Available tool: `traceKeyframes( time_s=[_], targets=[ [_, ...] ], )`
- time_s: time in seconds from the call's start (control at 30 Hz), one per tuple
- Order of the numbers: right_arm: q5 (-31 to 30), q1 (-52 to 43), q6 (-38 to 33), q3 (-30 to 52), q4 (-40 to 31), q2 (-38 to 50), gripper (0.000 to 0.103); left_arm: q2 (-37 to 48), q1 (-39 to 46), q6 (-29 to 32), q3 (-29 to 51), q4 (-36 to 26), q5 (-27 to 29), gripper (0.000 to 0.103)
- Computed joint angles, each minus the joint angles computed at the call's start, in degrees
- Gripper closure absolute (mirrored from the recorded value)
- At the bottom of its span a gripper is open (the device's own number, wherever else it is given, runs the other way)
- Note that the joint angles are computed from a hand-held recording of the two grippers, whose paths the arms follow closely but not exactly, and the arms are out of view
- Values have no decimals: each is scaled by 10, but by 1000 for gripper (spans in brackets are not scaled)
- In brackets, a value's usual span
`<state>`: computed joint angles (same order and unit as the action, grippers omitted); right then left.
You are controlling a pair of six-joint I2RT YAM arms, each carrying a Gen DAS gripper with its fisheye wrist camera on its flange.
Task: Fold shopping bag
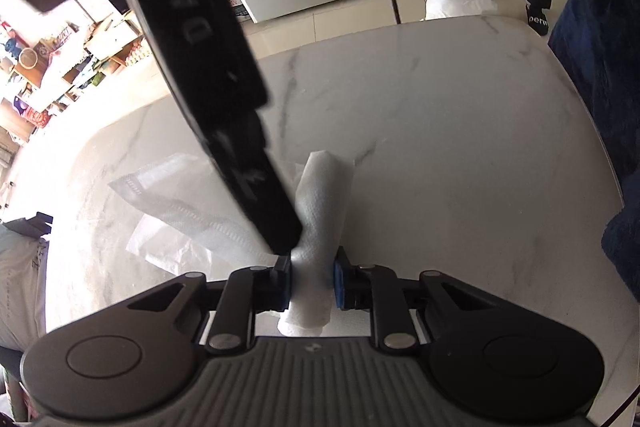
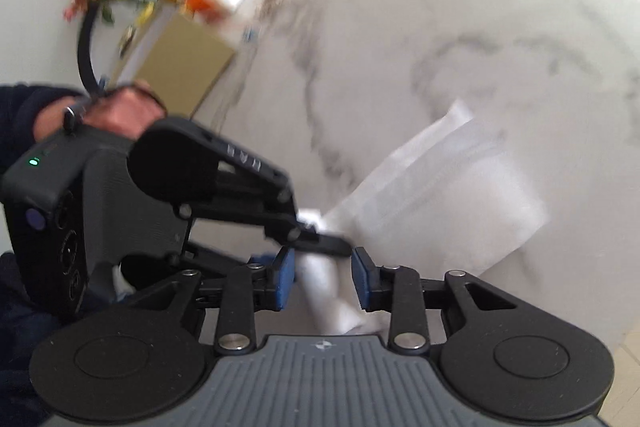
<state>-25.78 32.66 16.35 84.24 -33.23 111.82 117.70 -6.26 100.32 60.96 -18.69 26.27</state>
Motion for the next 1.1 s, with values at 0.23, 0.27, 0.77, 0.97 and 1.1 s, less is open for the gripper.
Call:
traceKeyframes(
  time_s=[0.23,0.27,0.77,0.97,1.1],
  targets=[
    [168,24,-69,-75,75,-49,51,9,4,19,19,-6,3,84],
    [169,18,-80,-81,87,-53,44,9,3,21,20,-9,3,84],
    [167,16,-281,168,-78,124,103,13,9,27,32,-33,7,84],
    [184,13,-276,187,-77,149,103,15,21,33,46,-51,10,84],
    [183,3,-276,197,-81,159,103,19,20,26,45,-52,13,84]
  ],
)
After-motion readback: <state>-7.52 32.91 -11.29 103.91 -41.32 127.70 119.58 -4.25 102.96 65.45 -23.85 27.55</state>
